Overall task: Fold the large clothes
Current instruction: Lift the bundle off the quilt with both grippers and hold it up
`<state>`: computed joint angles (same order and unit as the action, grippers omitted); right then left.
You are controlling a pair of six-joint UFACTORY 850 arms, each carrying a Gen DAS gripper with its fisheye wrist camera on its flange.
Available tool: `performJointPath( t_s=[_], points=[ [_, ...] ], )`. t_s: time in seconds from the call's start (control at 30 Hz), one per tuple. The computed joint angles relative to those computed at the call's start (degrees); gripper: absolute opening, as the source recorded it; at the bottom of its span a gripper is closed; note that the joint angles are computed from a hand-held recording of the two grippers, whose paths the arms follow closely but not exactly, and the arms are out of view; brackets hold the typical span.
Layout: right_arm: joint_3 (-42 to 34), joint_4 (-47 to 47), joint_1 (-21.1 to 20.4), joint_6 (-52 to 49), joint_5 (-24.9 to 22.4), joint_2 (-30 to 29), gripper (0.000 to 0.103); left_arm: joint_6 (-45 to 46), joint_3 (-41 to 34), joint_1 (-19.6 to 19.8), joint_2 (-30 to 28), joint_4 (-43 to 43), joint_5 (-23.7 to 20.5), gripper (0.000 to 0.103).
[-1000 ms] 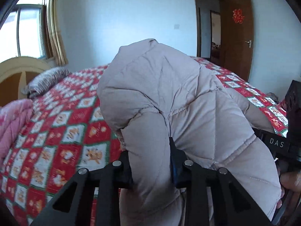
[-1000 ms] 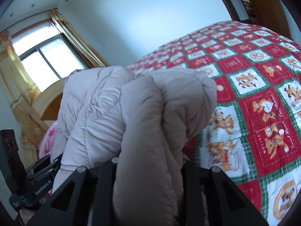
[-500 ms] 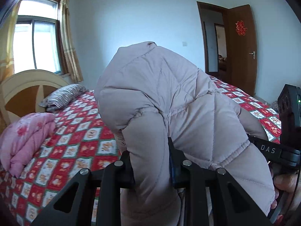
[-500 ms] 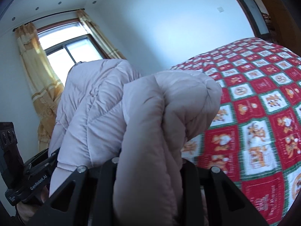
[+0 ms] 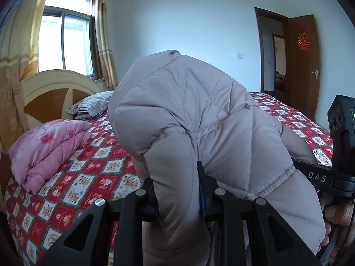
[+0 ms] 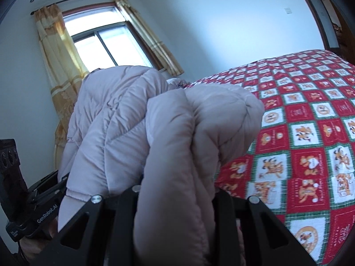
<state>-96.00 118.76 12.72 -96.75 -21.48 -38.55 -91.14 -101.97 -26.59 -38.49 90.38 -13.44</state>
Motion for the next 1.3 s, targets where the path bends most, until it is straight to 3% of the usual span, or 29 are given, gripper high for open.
performJointPath(
  t_s=[0.43,0.83,1.3],
  points=[
    [-7.45,-15.66,3.47,13.68,2.83,-4.12,0.026,-7.32,4.24,3.15,1.78,4.14,0.75,0.026],
    [-15.31,-39.65,5.73,36.11,4.31,-8.86,0.026,-7.06,5.52,5.83,0.94,1.36,2.45,0.026],
    [-25.89,-65.84,7.61,61.64,2.81,-15.72,0.026,-4.29,4.13,8.49,-2.49,-2.92,3.07,0.026]
  ],
)
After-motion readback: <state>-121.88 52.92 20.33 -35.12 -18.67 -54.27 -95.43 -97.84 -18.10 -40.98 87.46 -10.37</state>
